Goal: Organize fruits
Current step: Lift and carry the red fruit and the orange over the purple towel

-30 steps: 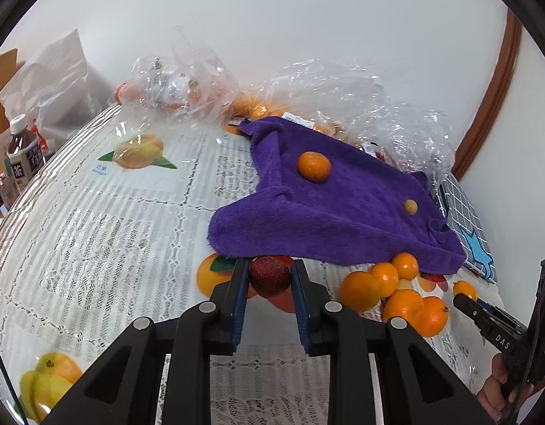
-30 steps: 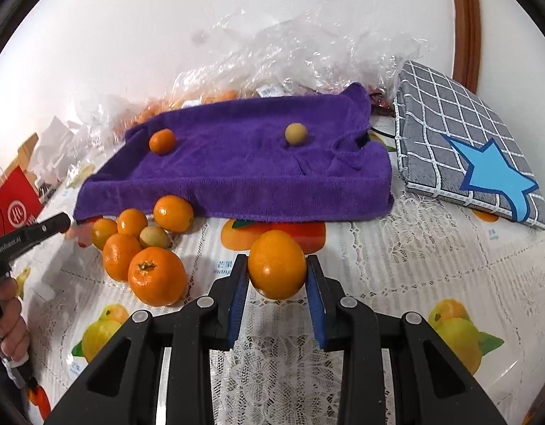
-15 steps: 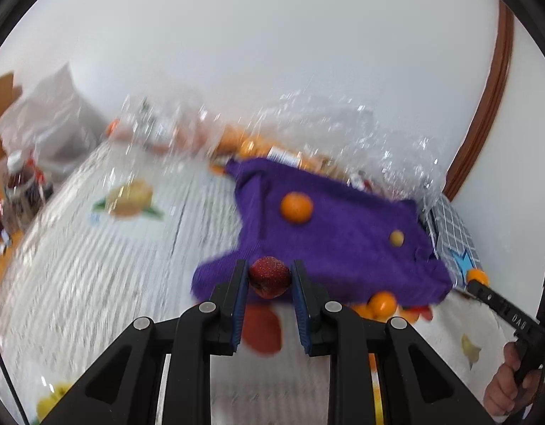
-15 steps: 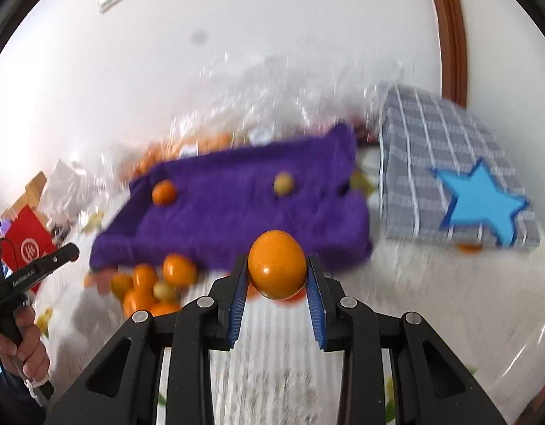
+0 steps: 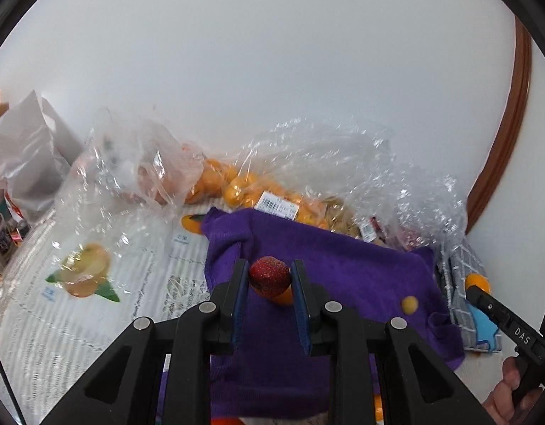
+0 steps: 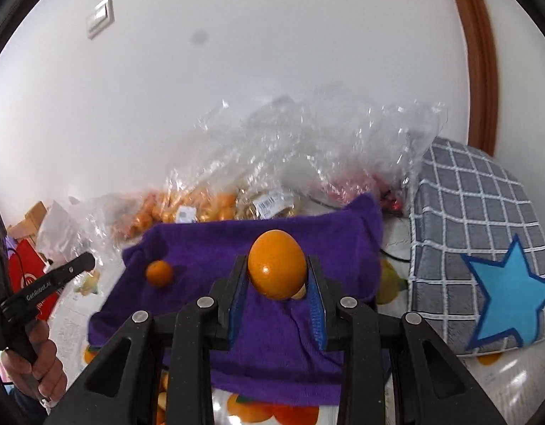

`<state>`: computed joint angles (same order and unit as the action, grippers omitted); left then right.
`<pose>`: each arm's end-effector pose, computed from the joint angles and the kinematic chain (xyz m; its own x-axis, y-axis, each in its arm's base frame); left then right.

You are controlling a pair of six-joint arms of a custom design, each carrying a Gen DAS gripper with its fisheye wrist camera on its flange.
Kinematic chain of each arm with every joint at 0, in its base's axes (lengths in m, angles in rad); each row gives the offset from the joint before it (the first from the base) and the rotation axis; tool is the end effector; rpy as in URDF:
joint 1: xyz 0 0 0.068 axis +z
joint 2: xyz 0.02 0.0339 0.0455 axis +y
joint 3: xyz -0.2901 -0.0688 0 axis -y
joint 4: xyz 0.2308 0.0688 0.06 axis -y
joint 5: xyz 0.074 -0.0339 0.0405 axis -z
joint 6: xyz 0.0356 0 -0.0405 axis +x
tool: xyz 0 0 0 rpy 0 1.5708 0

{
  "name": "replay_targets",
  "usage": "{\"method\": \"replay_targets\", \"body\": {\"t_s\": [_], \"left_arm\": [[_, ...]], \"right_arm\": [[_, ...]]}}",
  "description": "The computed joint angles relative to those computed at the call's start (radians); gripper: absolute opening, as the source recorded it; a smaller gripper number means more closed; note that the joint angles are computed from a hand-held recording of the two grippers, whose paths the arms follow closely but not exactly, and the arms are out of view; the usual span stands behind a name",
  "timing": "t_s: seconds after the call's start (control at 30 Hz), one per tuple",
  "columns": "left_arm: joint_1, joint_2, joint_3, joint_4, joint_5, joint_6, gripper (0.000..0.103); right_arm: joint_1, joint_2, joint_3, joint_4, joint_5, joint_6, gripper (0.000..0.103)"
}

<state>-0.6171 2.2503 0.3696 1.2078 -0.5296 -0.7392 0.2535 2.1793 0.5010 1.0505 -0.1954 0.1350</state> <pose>0.2314 -0.1421 0.0358 -0.4950 -0.3617 -0.7900 -0.2115 0.9321 -0.2942 0.2973 0.0842 0.0516 -0.6170 -0.0235 -0.7866 -0.3180 0.9218 0.2219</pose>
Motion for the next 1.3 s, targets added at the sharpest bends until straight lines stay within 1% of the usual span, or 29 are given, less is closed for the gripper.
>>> {"method": "replay_targets", "body": {"t_s": [0.07, 0.13, 0.23, 0.33, 0.43, 0.53, 0.6, 0.8, 1.07, 1.3], "left_arm": [[0.001, 0.05, 0.023, -0.001, 0.012, 0.004, 0.023], [0.001, 0.084, 0.038, -0.003, 0.019, 0.016, 0.023], [0.0, 0.118, 0.052, 0.002, 0.009, 0.024, 0.023], [0.005, 0.137, 0.048, 0.033, 0.023, 0.034, 0.023], [0.0, 0.146, 0.051, 0.042, 0.02, 0.044, 0.023], [0.0, 0.155, 0.059, 0.027, 0.027, 0.04, 0.023], [0.01, 0.163, 0.065, 0.025, 0.046, 0.035, 0.023], [0.02, 0.181, 0.059, 0.061, 0.083, 0.03, 0.023], [0.011, 0.177, 0.071, 0.042, 0.082, 0.04, 0.023], [0.015, 0.178, 0.068, 0.051, 0.09, 0.042, 0.023]], "right_arm": [[0.002, 0.053, 0.032, -0.008, 0.009, -0.018, 0.032], [-0.003, 0.077, 0.063, -0.051, 0.024, -0.023, 0.032], [-0.029, 0.113, 0.093, -0.071, -0.01, -0.025, 0.032], [-0.047, 0.158, 0.098, -0.034, -0.044, -0.05, 0.032], [-0.046, 0.186, 0.108, -0.021, -0.037, -0.077, 0.032], [-0.046, 0.2, 0.136, -0.06, -0.051, -0.065, 0.032], [-0.042, 0.212, 0.142, -0.061, -0.04, -0.066, 0.032], [-0.029, 0.236, 0.159, -0.075, -0.01, -0.064, 0.032], [-0.009, 0.252, 0.192, -0.131, 0.034, -0.076, 0.032], [-0.011, 0.258, 0.213, -0.165, 0.035, -0.08, 0.032]]}}
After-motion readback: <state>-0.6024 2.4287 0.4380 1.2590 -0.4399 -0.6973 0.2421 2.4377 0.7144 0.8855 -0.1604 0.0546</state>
